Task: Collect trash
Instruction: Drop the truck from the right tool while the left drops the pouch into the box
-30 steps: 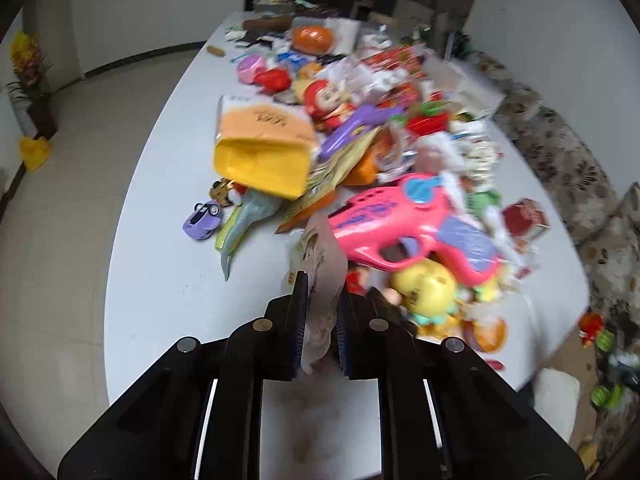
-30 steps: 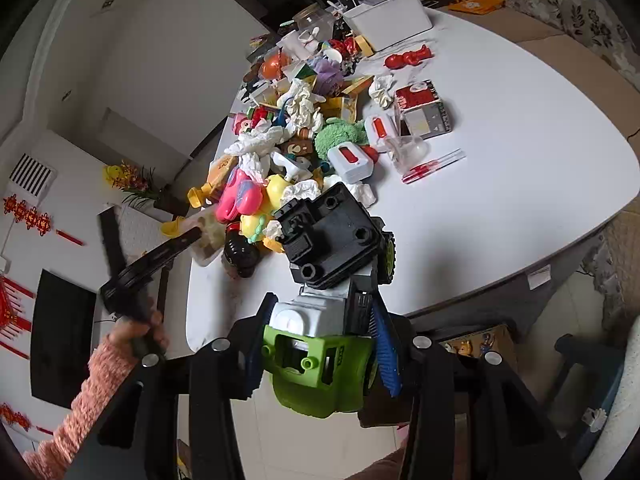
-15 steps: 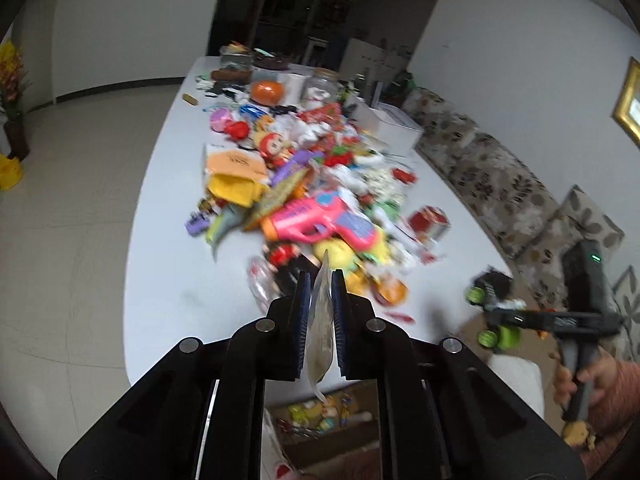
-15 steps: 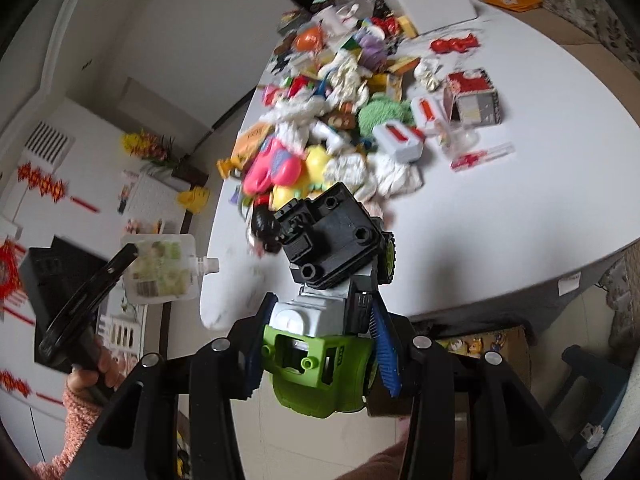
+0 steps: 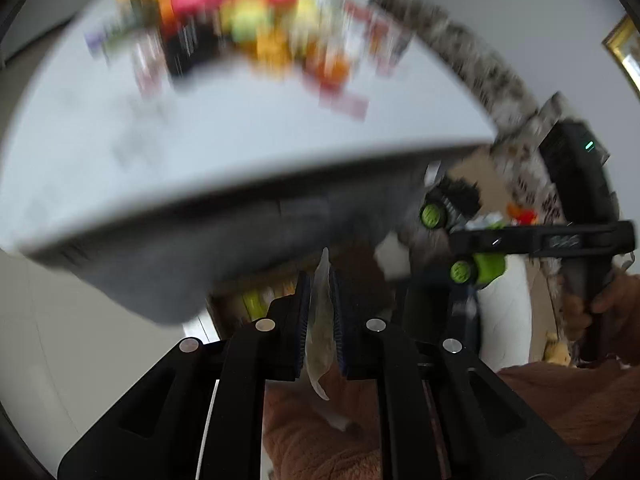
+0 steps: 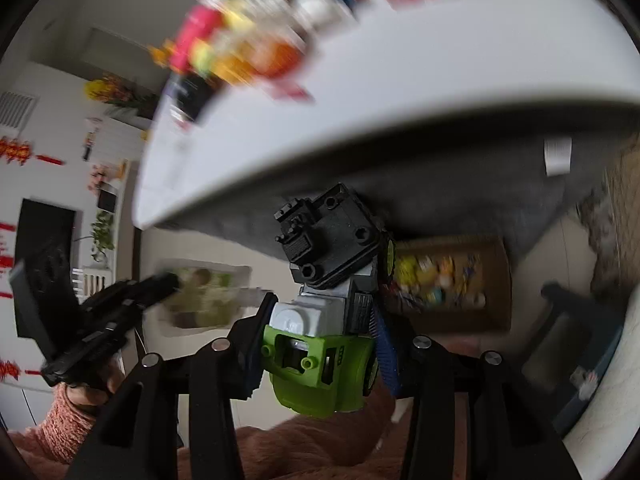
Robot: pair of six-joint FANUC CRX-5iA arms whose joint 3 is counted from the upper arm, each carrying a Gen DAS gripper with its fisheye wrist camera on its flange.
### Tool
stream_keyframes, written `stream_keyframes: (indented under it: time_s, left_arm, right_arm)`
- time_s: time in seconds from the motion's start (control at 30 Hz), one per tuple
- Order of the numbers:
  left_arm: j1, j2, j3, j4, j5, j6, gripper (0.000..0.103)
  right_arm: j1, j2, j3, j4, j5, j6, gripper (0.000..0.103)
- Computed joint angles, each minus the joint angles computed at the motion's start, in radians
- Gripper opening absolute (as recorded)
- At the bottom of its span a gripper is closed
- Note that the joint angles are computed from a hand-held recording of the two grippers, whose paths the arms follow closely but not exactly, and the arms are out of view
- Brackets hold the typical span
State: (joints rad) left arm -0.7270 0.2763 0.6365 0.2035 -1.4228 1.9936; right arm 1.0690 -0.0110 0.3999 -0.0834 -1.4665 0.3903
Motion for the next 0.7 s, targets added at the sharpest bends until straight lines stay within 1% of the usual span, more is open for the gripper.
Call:
stream_keyframes:
  time_s: [0.03,0.1,0.17,0.2,0.23,0.27,0.3,0.33,0.37,0.4,0.47,0.57,0.7]
  left_arm:
    - [-0.005,0.004,-0.062,0.019,0.029,0.004,0.011]
    - [-0.018,0.031,-0.136,0.036,0.060,0.008,0.011]
    - [-0.029,0.071,-0.165,0.033,0.065,0.013,0.011]
    - [-0.036,0.105,-0.175,0.017,0.061,0.030,0.013]
    - [-0.040,0.127,-0.183,0.011,0.055,0.041,0.028]
    - [-0.041,0.156,-0.191,0.011,0.046,0.055,0.043]
    - [-0.045,0.202,-0.187,-0.009,0.018,0.088,0.072]
    - [-0.045,0.223,-0.197,-0.009,0.010,0.102,0.075]
    - [-0.040,0.242,-0.222,0.010,0.011,0.107,0.075]
    - [-0.036,0.278,-0.232,0.028,-0.009,0.121,0.075]
    - [-0.029,0.309,-0.255,0.055,-0.028,0.140,0.075]
    - [-0.031,0.310,-0.302,0.064,-0.004,0.166,0.075]
    - [-0.033,0.293,-0.339,0.078,0.008,0.192,0.076]
  right_arm:
    - [-0.007,-0.012,-0.053,-0.020,0.018,0.000,0.045]
    - [-0.017,-0.017,-0.118,-0.043,0.036,0.007,0.045]
    - [-0.035,-0.026,-0.209,-0.072,0.094,0.018,0.045]
    - [-0.041,-0.027,-0.246,-0.077,0.116,0.022,0.049]
    - [-0.053,-0.021,-0.292,-0.089,0.143,0.029,0.058]
    - [-0.063,-0.009,-0.323,-0.100,0.156,0.034,0.078]
    - [-0.074,0.010,-0.335,-0.104,0.151,0.041,0.080]
    - [-0.091,0.025,-0.368,-0.130,0.164,0.057,0.075]
    - [-0.107,0.037,-0.385,-0.161,0.171,0.070,0.072]
    - [-0.125,0.053,-0.401,-0.195,0.172,0.082,0.072]
    - [-0.145,0.076,-0.422,-0.236,0.169,0.114,0.072]
    - [-0.156,0.092,-0.437,-0.273,0.154,0.160,0.080]
    - [-0.167,0.097,-0.446,-0.315,0.145,0.168,0.082]
